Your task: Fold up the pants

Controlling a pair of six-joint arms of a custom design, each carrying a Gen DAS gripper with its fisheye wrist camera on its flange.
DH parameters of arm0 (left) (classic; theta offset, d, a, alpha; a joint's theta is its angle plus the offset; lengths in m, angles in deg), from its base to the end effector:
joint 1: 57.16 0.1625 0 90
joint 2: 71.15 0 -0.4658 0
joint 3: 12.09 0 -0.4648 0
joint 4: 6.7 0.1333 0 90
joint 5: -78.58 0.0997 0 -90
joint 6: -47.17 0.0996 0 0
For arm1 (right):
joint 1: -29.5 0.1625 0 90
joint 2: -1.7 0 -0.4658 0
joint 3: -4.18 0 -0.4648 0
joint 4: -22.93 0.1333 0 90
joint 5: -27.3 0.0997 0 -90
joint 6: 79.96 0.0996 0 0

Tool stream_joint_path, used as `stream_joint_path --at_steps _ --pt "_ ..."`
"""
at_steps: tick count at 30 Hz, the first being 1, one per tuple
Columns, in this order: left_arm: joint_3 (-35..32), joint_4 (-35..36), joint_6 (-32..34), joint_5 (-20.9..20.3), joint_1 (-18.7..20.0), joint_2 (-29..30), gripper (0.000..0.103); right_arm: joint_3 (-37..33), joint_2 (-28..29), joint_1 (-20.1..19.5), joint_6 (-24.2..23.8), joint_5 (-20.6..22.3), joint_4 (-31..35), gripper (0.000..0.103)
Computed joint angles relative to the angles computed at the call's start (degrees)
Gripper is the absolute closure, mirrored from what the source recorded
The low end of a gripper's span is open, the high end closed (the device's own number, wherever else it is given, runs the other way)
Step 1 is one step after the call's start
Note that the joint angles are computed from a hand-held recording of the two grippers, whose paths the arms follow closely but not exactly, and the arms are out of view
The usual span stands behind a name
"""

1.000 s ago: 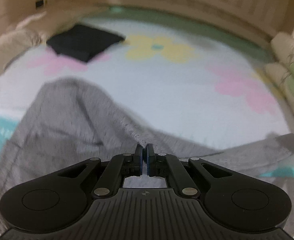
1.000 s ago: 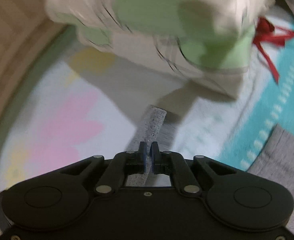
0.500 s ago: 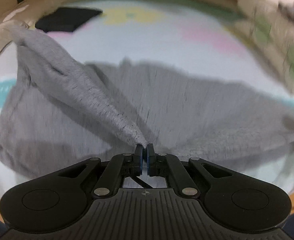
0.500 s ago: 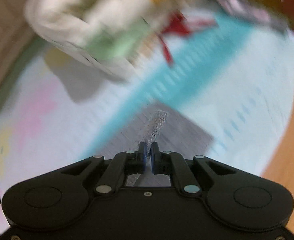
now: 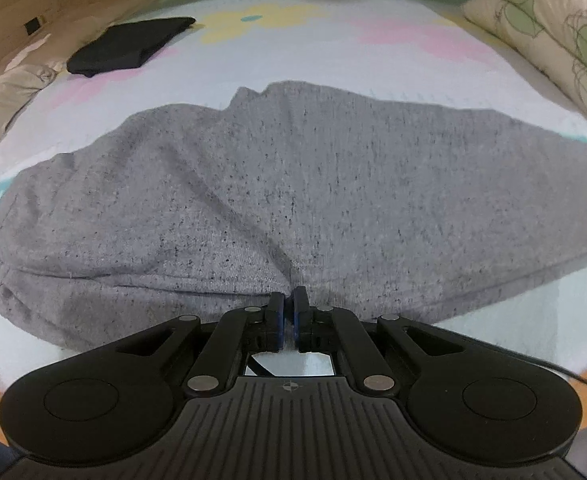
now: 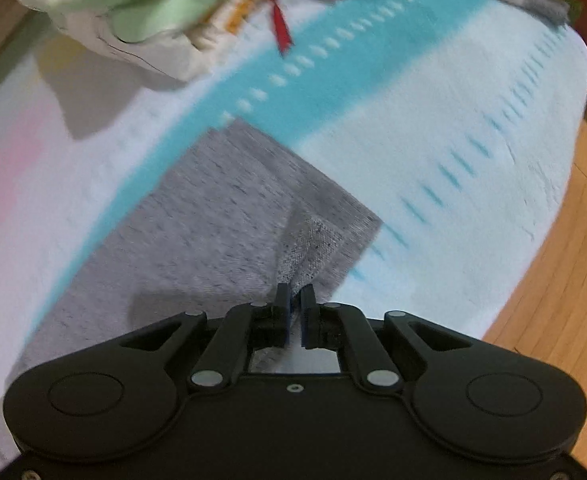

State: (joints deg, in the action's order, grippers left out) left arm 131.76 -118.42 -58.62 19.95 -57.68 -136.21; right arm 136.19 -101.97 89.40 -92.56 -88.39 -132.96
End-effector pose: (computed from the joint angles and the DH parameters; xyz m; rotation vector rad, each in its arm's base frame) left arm -0.2713 -0.1827 -0.0010 0.0391 2.1427 -0.7523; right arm -0.1391 -0.4196 0.3841 -0.5576 -2.3807 0.5695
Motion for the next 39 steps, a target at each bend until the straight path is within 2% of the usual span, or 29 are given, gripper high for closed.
stream_joint_path --at_steps 5,6,8,12,13,15,17,19,20,22,28,35,39 --pt "-0.43 3.58 -2.39 3.89 -1.26 -2.26 0.099 1.5 -5.47 -1.22 -2.66 7.04 -0.19 0.095" --pt "-0.22 3.57 -2.86 4.67 -1.7 -2.54 0.099 1.82 -7.37 -1.95 -3.12 10.03 -0.07 0.095" --pt "0.48 0.65 -0.52 4.72 -1.35 -1.96 0.099 2.14 -8.84 -3.02 -3.43 12.12 -0.85 0.095" --pt "0.04 -4.25 5.46 0.75 2.26 2.45 0.095 -0.52 -2.7 -1.97 0.14 1.91 1.68 0.095" --pt "-0.31 -3.5 6.1 1.04 1.77 3.3 0.094 -0.75 -1.62 -1.84 0.32 0.67 1.91 0.092" --pt "-0.94 -1.54 6.81 1.41 0.6 3.67 0.093 -0.51 -1.39 -1.38 0.58 0.05 1.29 0.082" --pt "-1.0 -0.58 7.68 0.97 -0.53 2.72 0.092 -0.83 -1.46 0.53 2.12 -2.83 1.41 0.055" --pt "-0.51 -0.29 8.29 -0.11 -1.98 1.13 0.092 -0.19 -1.69 2.83 1.26 -5.47 -2.33 0.045" --pt "-0.32 0.16 8.25 -0.57 -3.01 0.62 0.092 0.37 -1.7 4.54 0.17 -7.57 -5.34 0.044" --pt "0.14 1.56 7.73 -1.68 -5.49 -0.34 0.092 0.77 -1.96 6.66 -2.23 -8.87 -7.66 0.044" --pt "2.93 5.81 1.8 -5.21 -8.71 -8.7 0.092 2.29 -6.1 13.99 -3.9 -5.19 -0.25 0.044" --pt "3.85 24.27 -10.89 -7.78 -10.23 -20.95 0.092 9.0 -7.38 26.28 -9.12 -0.99 6.12 0.044" --pt "4.65 34.37 -17.3 -9.27 -8.83 -29.65 0.092 14.58 -5.88 32.98 -12.3 3.11 6.33 0.044"
